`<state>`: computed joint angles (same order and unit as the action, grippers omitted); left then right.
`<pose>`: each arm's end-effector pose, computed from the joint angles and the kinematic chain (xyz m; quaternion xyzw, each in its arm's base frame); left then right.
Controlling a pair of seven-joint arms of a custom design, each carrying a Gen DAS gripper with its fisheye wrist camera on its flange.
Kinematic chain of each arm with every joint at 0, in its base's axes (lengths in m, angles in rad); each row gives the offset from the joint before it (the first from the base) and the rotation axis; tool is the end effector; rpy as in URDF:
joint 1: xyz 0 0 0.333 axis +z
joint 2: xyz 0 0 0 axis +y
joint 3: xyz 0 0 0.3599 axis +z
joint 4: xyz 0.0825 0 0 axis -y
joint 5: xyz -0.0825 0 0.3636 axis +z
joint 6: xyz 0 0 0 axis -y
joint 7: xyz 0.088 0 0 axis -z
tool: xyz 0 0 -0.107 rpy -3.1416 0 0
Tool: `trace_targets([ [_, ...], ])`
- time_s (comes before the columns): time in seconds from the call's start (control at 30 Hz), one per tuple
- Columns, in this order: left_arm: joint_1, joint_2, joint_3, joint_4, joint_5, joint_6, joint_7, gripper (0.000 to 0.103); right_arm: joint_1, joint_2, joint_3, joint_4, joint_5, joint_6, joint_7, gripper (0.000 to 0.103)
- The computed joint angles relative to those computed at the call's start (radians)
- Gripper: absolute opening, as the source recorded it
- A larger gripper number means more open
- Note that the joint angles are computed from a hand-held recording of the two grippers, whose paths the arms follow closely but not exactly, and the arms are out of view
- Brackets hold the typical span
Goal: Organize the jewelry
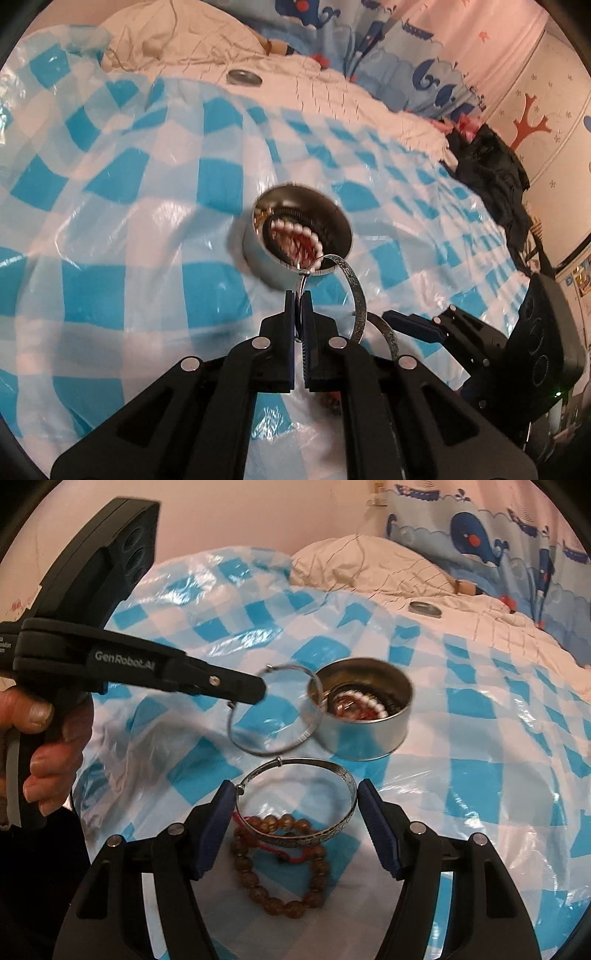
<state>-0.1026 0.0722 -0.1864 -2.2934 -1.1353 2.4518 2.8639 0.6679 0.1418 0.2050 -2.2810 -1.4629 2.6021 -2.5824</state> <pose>0.4974 -0.1471 0.3860 0.3951 -0.8421 0.3606 0.0693 0.3237 0.4149 0.3588 -0.6478 0.6541 -0.2398 0.3082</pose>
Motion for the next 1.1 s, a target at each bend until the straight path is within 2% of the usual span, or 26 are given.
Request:
trace_targets([
  [0.23, -0.018, 0.054, -0.023, 0.079, -0.041, -0.008, -0.049, 0.003, -0.014, -0.064, 0.004, -0.053, -0.012, -0.049, 0.084, 0.066],
  [0.4, -0.06, 0.152, -0.054, 0.151, -0.007, 0.089, -0.166, 0.006, -0.032, -0.09, 0.01, -0.07, -0.018, -0.078, 0.109, 0.066],
  [0.47, -0.081, 0.178, -0.054, 0.164, 0.062, 0.162, -0.278, 0.027, -0.042, -0.092, 0.008, -0.068, -0.014, -0.085, 0.1, 0.066],
  [0.5, -0.07, 0.18, -0.063, 0.167, 0.056, 0.165, -0.288, 0.032, -0.047, -0.091, 0.006, -0.066, -0.013, -0.087, 0.095, 0.066],
  [0.57, -0.044, 0.161, -0.078, 0.158, 0.016, 0.173, -0.251, 0.044, -0.059, -0.086, 0.0, -0.059, -0.018, -0.087, 0.086, 0.066],
  [0.63, -0.038, 0.139, -0.083, 0.138, -0.009, 0.219, -0.211, 0.058, -0.071, -0.071, -0.008, -0.039, -0.033, -0.086, 0.081, 0.066],
  [0.77, -0.031, 0.094, -0.074, 0.092, -0.051, 0.313, -0.131, 0.069, -0.084, -0.015, -0.023, 0.035, -0.077, -0.085, 0.058, 0.066],
  [0.83, -0.028, 0.077, -0.069, 0.069, -0.068, 0.346, -0.092, 0.072, -0.081, 0.026, -0.031, 0.078, -0.089, -0.102, 0.035, 0.068],
  [0.93, -0.029, 0.061, -0.059, 0.046, -0.043, 0.347, -0.081, 0.075, -0.081, 0.061, -0.045, 0.104, 0.006, -0.102, -0.066, 0.069],
  [1.03, -0.029, 0.037, -0.053, 0.009, -0.004, 0.321, -0.043, 0.076, -0.06, 0.0, -0.035, 0.042, 0.035, -0.107, -0.07, 0.069],
  [1.1, -0.039, 0.022, -0.056, -0.016, -0.008, 0.339, -0.013, 0.077, -0.056, -0.057, -0.02, -0.021, 0.046, -0.056, -0.059, 0.069],
])
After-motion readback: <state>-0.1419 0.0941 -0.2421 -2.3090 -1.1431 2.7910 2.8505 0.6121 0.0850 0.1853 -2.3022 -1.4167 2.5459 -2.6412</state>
